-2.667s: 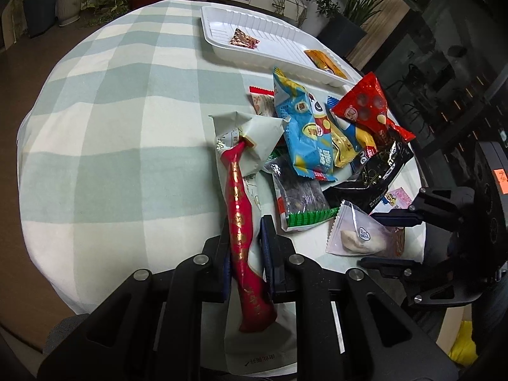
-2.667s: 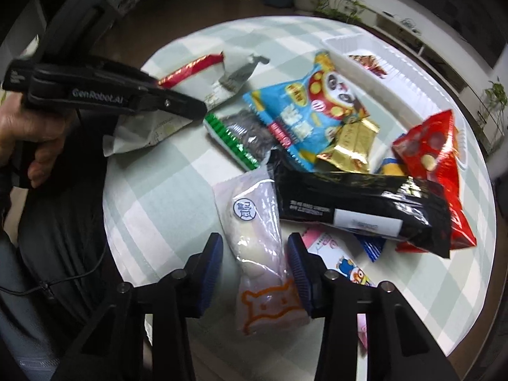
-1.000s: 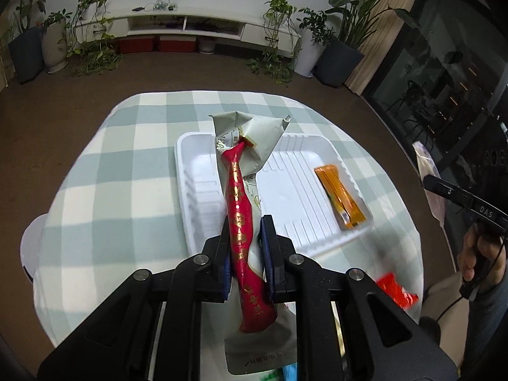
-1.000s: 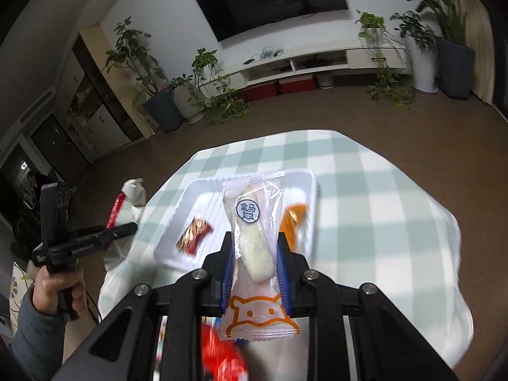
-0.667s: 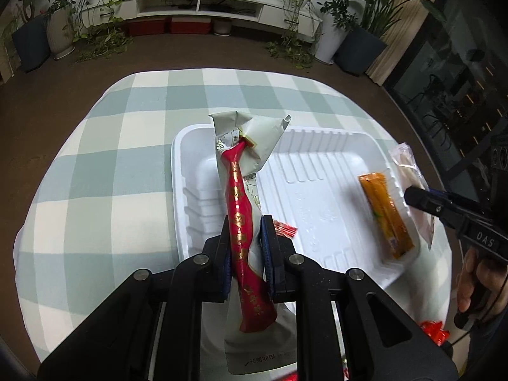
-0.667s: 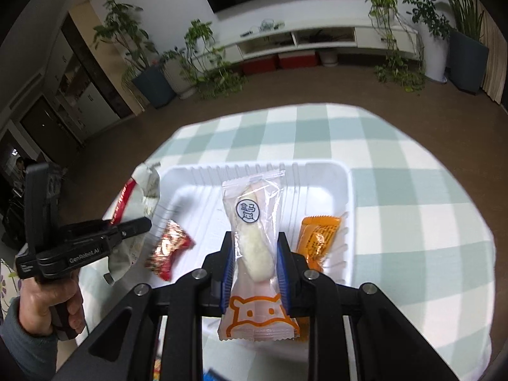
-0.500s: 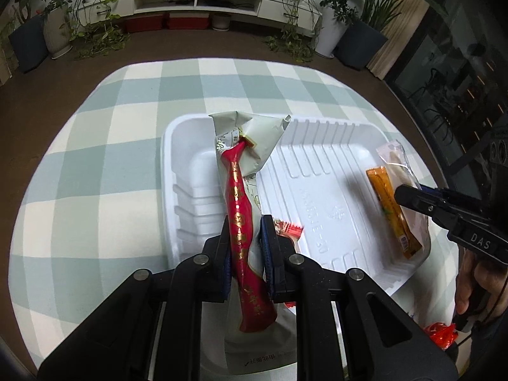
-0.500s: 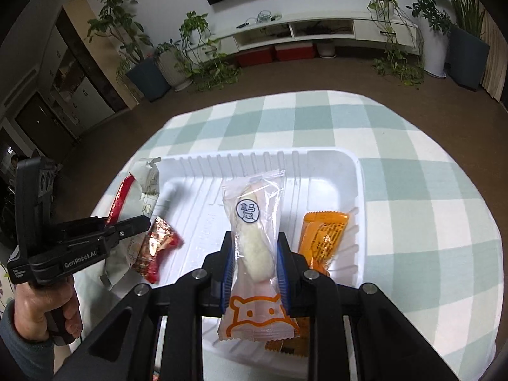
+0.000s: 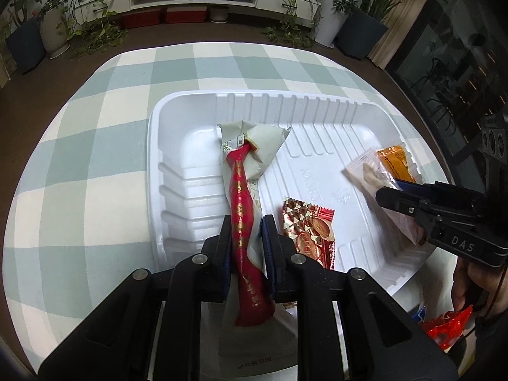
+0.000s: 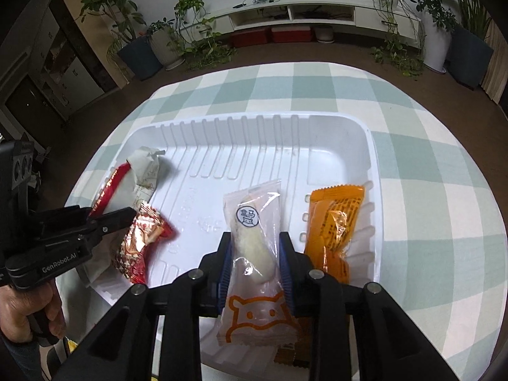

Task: Organize snacks
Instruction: 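Lower both packets into the white tray and open both grippers, then move both grippers back over the remaining snack pile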

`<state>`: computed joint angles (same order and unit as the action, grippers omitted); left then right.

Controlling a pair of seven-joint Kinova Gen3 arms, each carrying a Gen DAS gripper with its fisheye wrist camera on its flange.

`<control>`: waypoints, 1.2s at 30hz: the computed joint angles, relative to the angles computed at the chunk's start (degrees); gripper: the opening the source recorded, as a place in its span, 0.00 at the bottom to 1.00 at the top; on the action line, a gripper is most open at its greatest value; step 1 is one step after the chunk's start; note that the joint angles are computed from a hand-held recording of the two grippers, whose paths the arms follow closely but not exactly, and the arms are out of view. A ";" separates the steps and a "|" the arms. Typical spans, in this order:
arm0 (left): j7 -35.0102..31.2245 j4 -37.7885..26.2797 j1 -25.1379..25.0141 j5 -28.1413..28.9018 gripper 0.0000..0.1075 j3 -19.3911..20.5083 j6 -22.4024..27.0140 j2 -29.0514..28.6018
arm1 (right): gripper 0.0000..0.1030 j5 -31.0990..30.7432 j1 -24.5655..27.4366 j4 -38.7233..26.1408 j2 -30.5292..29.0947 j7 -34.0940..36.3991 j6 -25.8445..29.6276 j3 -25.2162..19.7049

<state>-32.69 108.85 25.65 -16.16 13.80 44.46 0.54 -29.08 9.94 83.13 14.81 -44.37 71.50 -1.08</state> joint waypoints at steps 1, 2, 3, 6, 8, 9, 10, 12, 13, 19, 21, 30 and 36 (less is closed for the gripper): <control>0.13 -0.06 0.12 -0.04 0.15 0.10 0.23 -0.13 | 0.30 0.55 0.35 0.31 -0.13 0.12 -0.39 -0.66; 0.36 -0.05 0.25 -0.15 0.15 0.22 0.45 -0.37 | 0.30 1.10 1.44 0.25 -0.06 -0.10 -0.48 -2.16; 0.81 -0.02 0.36 -0.43 0.15 0.37 0.58 -0.49 | 0.30 1.62 3.13 -0.03 0.14 -0.39 -0.32 -4.29; 2.48 0.11 0.64 -1.47 0.15 0.85 1.10 -1.03 | 0.32 1.75 3.36 0.14 -0.32 -0.16 -0.37 -4.50; 3.29 0.14 0.81 -1.95 0.15 1.21 1.71 -1.69 | 0.37 0.74 0.82 0.06 -0.76 1.01 0.08 -1.11; 3.45 0.00 0.85 -1.99 0.16 1.41 2.22 -1.98 | 0.39 0.45 0.60 0.18 -1.16 1.37 -0.08 -0.76; 4.03 -0.03 0.92 -2.40 0.17 1.70 2.58 -2.46 | 0.44 0.14 0.51 0.34 -1.63 1.89 -0.20 -0.38; 5.63 0.06 1.07 -3.56 0.22 2.54 3.19 -3.77 | 0.52 -0.23 0.94 0.36 -2.52 2.64 -0.54 -0.27; 6.50 0.05 1.07 -4.20 0.26 3.07 3.59 -4.49 | 0.54 -1.03 1.32 0.07 -2.82 3.19 -0.01 0.18; 12.94 -0.36 0.70 -8.10 0.69 8.73 7.81 -10.36 | 0.68 -10.53 0.79 -2.80 -4.54 6.86 5.54 10.88; 14.36 -0.20 -1.50 -7.69 0.86 12.45 8.67 -12.83 | 0.75 -15.19 5.95 -4.20 -5.28 8.43 9.47 10.58; 17.10 -0.06 -17.06 -1.63 0.96 36.32 14.00 -26.36 | 0.97 -30.61 28.43 0.83 -9.56 20.64 30.20 14.16; 26.28 -5.03 -19.86 1.92 0.95 49.42 24.60 -27.25 | 0.99 -25.95 41.97 7.45 -11.03 28.88 40.19 14.74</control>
